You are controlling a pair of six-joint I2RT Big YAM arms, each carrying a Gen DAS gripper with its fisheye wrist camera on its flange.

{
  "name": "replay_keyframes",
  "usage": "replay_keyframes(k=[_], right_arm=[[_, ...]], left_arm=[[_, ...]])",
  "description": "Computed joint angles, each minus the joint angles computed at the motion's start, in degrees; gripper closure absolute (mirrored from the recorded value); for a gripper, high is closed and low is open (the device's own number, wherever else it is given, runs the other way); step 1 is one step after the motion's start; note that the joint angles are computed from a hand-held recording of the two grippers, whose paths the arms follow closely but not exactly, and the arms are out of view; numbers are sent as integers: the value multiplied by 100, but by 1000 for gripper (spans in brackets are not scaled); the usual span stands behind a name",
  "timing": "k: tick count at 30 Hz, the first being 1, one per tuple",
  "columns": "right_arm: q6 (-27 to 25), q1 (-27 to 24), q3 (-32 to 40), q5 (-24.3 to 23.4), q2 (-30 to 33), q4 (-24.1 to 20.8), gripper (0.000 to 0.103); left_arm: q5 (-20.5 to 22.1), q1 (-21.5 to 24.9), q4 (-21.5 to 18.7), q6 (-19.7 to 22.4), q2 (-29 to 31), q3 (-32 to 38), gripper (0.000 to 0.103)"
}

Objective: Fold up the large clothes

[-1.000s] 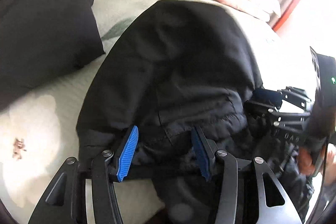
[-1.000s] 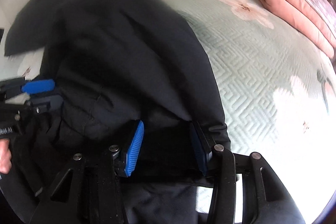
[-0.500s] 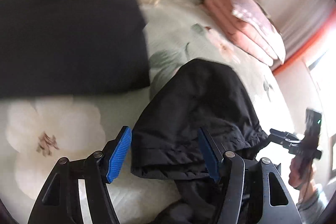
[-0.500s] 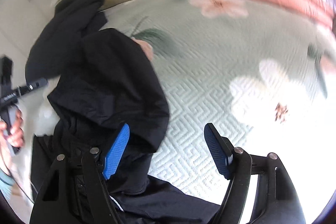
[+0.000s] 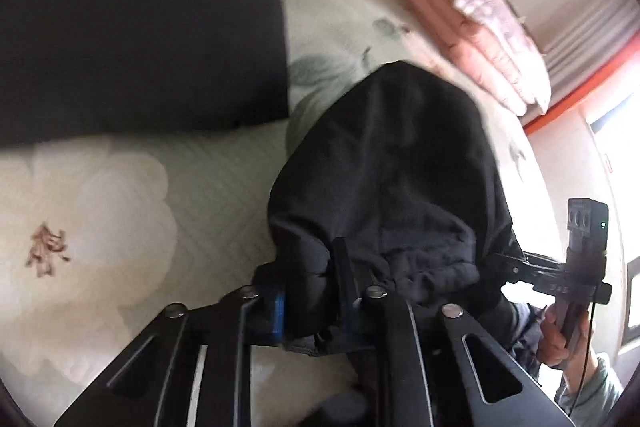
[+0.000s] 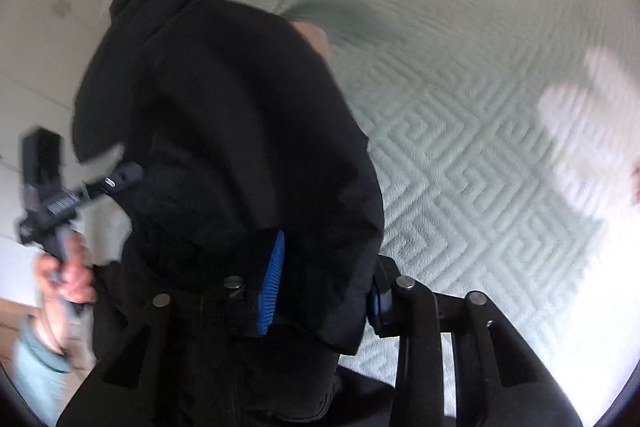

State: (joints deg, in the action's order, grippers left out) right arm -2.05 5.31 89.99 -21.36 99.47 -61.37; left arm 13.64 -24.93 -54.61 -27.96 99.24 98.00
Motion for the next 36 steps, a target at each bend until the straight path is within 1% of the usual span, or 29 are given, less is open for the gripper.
replay_keyframes(k=[2, 3, 4, 6, 8, 9, 11, 14, 16, 17, 18, 19, 21, 22, 23, 24, 26, 27, 28, 29, 31, 32, 33, 34, 35, 36], right_arm=[[-139, 65, -212, 183, -402, 115, 82], [-180, 89, -329, 229, -635, 188, 83], [-233, 112, -471, 294, -895, 279, 84], [-273, 163, -786, 431, -1484, 429, 84], [-260, 184, -1102, 425, -2114, 458, 84], [-292, 224, -1262, 518, -2436, 457, 85], [-358, 410, -1599, 822, -3123, 433, 86], [-363, 841, -2098, 1490, -4120, 389, 89], [-258, 1210, -2430, 2040, -4771, 325, 90], [-101, 1453, -2582, 2305, -5076, 244, 90], [29, 1621, -2735, 2485, -5404, 138, 91], [168, 1848, -2875, 2784, -5712, 10, 91], [448, 2398, -3146, 3515, -6235, -262, 92], [664, 2677, -3295, 3885, -6435, -474, 92], [770, 2723, -3375, 4031, -6541, -750, 92], [896, 2736, -3515, 4088, -6634, -992, 92], [1080, 2390, -3794, 3760, -6823, -1506, 92], [1057, 2131, -3885, 3572, -6870, -1711, 92], [959, 1831, -3940, 3345, -6917, -1888, 92], [850, 1581, -3932, 3140, -6948, -2016, 92], [632, 1059, -3785, 2607, -6986, -2224, 86], [543, 850, -3673, 2305, -6999, -2287, 83], [371, 590, -3585, 2109, -7047, -2331, 77], [391, 650, -3447, 2057, -6975, -2284, 68], [461, 745, -3385, 2113, -7075, -2338, 62], [709, 1161, -3322, 2176, -7024, -2218, 51]], left_arm=[[-213, -118, -22, 289, -304, -75, 87], [-333, -185, -52, 381, -449, -90, 87], [-447, -259, 4, 452, -663, -191, 87], [-604, -415, 119, 510, -1143, -418, 87], [-787, -586, 123, 530, -1557, -586, 87], [-879, -710, 99, 538, -1834, -715, 87], [-1147, -989, -60, 565, -2251, -872, 87], [-1692, -1534, -359, 620, -2943, -1133, 86], [-2051, -2005, -551, 430, -3382, -1318, 86], [-2260, -2278, -686, 307, -3574, -1391, 86], [-2501, -2546, -806, 171, -3758, -1485, 86], [-2848, -2899, -975, -44, -3920, -1578, 85], [-3443, -3606, -1342, -605, -4171, -1817, 82], [-3692, -3924, -1567, -972, -4245, -1956, 80], [-3861, -4191, -1862, -1415, -4278, -2113, 79], [-3901, -4386, -2091, -1827, -4302, -2289, 79], [-3633, -4659, -2398, -2704, -4462, -2819, 80], [-3478, -4771, -2486, -3087, -4572, -3054, 80], [-3314, -4874, -2547, -3422, -4705, -3276, 84], [-3206, -4976, -2597, -3659, -4831, -3422, 84], [-3156, -5131, -2767, -3896, -4940, -3441, 84], [-3191, -5163, -2765, -3919, -4982, -3406, 84], [-3212, -5118, -2695, -3836, -5001, -3322, 83], [-3269, -5087, -2663, -3731, -4956, -3181, 82], [-3334, -5022, -2681, -3604, -4909, -3018, 81], [-3397, -4927, -2639, -3436, -4841, -2857, 80]])
